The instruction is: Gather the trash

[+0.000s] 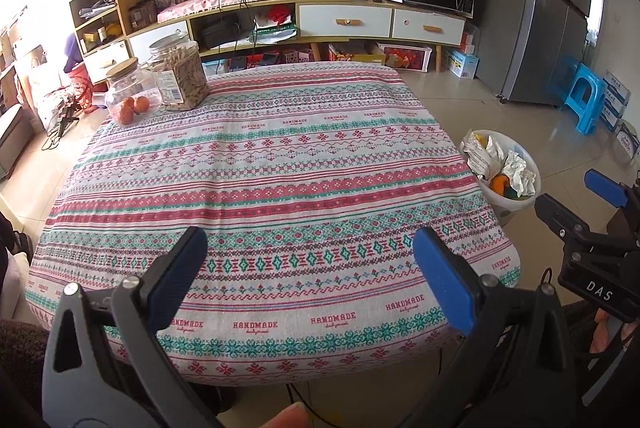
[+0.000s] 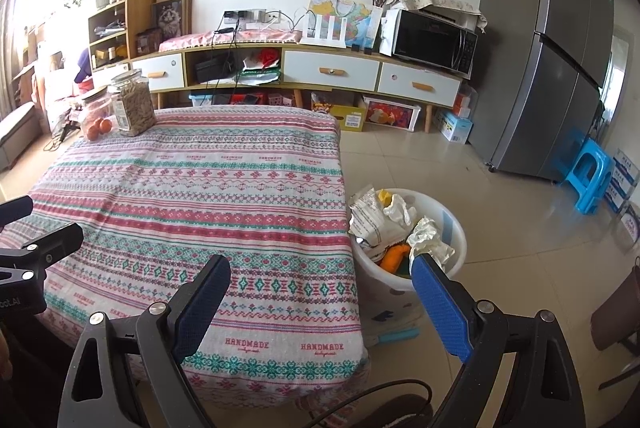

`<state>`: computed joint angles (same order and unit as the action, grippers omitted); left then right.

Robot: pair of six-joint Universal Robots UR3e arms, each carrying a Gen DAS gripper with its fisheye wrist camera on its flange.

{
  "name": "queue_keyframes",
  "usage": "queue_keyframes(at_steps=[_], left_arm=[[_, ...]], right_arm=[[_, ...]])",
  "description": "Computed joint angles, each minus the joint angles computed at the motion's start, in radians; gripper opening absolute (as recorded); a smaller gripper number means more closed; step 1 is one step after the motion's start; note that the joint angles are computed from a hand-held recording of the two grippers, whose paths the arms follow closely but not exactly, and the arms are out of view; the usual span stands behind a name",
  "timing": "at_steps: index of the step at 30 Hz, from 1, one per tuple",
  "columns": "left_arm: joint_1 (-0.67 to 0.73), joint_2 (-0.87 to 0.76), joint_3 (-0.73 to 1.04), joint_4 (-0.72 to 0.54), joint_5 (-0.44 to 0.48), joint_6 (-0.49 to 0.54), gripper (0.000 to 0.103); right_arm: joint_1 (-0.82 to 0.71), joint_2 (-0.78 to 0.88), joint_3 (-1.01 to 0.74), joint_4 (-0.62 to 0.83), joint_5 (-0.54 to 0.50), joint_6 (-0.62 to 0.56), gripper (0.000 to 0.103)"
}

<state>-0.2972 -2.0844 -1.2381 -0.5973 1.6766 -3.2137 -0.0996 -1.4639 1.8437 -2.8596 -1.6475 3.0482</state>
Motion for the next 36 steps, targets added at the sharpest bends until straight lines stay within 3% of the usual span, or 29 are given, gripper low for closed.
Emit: queue_keyframes(at_steps=[30,36], left_arm=[[0.001,-0.005,0.003,0.0,0.002,0.004,0.102],[0.017,-0.007,0.016,-0.033,-0.034,0.001,0.102]], right_arm=[[0.001,0.0,-0.002,0.005,-0.003,0.0,0.093],[-0.004,-0.004,0.001,0.01,0.017,0.005,0.093]])
